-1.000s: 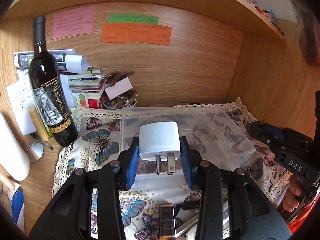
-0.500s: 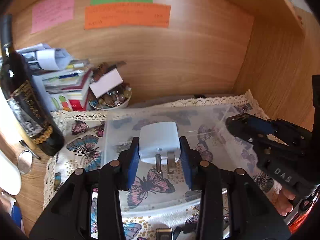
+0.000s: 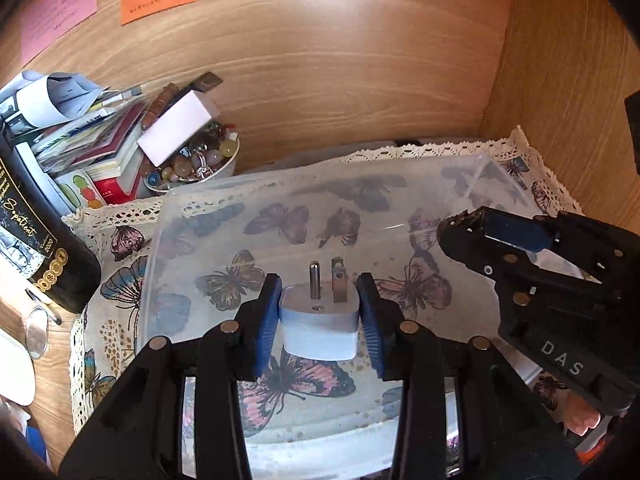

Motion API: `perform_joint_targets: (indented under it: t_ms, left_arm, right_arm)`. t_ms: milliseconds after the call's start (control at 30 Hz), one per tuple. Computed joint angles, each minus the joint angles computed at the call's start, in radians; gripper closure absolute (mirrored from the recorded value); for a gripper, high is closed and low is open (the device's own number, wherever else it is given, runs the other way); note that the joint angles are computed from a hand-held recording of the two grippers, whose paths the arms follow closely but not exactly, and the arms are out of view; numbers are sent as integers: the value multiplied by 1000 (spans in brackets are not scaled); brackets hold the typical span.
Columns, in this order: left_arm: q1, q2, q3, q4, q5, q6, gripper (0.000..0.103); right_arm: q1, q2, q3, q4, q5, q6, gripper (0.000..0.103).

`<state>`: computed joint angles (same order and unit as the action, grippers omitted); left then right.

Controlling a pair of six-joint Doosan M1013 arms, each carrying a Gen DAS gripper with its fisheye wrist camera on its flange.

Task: Organize rigid objects
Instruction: 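Carry the plug adapter into the clear box and open the left tool, then grasp the black-orange lighter with the left tool while the right tool grasps the white massager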

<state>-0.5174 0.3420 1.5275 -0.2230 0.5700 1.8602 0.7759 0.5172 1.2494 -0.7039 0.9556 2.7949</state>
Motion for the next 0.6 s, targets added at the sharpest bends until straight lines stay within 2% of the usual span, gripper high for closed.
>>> perform_joint_targets:
  t_ms: [133, 333, 467, 600]
  left_arm:
    - [2, -3, 0, -8, 1, -1, 64]
    - [7, -38, 28, -25, -41, 20, 51]
    - [20, -78, 63, -73, -93, 62, 37]
    - [33, -133, 116, -107, -155, 97, 23]
  right_arm:
    - [-1, 1, -2, -4, 5, 1, 73]
    - [14, -12, 5, -53, 4, 28, 69]
    - [40, -35, 22, -120, -1, 65, 59]
    - [67, -62, 48, -166, -18, 94, 54]
